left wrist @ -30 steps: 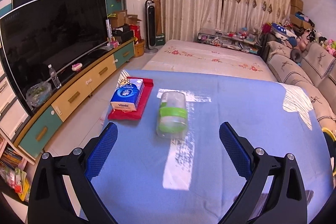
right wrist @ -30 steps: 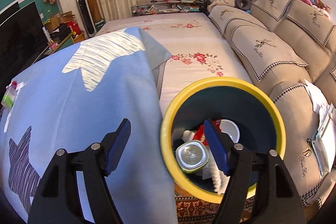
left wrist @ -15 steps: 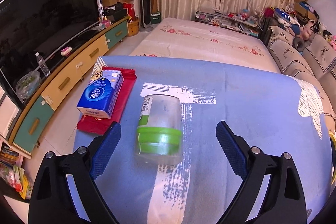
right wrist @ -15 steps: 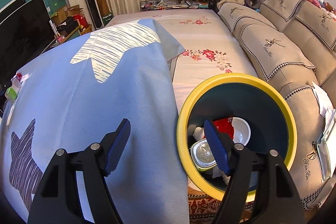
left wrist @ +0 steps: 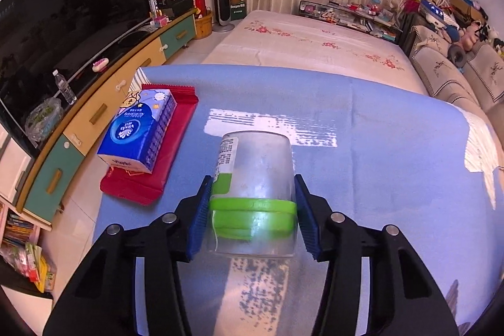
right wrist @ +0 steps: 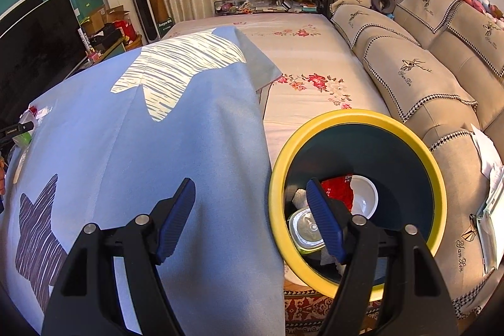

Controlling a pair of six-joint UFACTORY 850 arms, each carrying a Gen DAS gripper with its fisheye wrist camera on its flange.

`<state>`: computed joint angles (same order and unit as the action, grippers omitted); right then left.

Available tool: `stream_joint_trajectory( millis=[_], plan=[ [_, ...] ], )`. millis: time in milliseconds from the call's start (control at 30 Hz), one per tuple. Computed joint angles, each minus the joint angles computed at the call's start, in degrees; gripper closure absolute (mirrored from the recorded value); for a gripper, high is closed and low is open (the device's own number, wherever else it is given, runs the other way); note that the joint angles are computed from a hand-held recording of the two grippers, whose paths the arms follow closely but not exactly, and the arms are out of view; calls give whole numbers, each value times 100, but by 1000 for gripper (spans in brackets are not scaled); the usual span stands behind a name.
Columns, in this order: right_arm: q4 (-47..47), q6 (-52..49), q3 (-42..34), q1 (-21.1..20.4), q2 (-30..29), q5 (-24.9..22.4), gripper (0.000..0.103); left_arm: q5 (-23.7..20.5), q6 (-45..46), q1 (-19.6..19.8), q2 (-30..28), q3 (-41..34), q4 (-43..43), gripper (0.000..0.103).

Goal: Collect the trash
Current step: 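Carry the clear cup over the bin and open the left gripper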

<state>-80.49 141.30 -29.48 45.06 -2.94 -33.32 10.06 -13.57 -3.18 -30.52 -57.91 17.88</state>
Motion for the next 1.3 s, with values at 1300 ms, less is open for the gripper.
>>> stream_joint_trajectory(
  millis=[1300],
  plan=[
    [3150, 830, 2694, 2444, 3291, -2063, 29, 14, -8454, -5192, -831, -1423, 8379, 41]
  ],
)
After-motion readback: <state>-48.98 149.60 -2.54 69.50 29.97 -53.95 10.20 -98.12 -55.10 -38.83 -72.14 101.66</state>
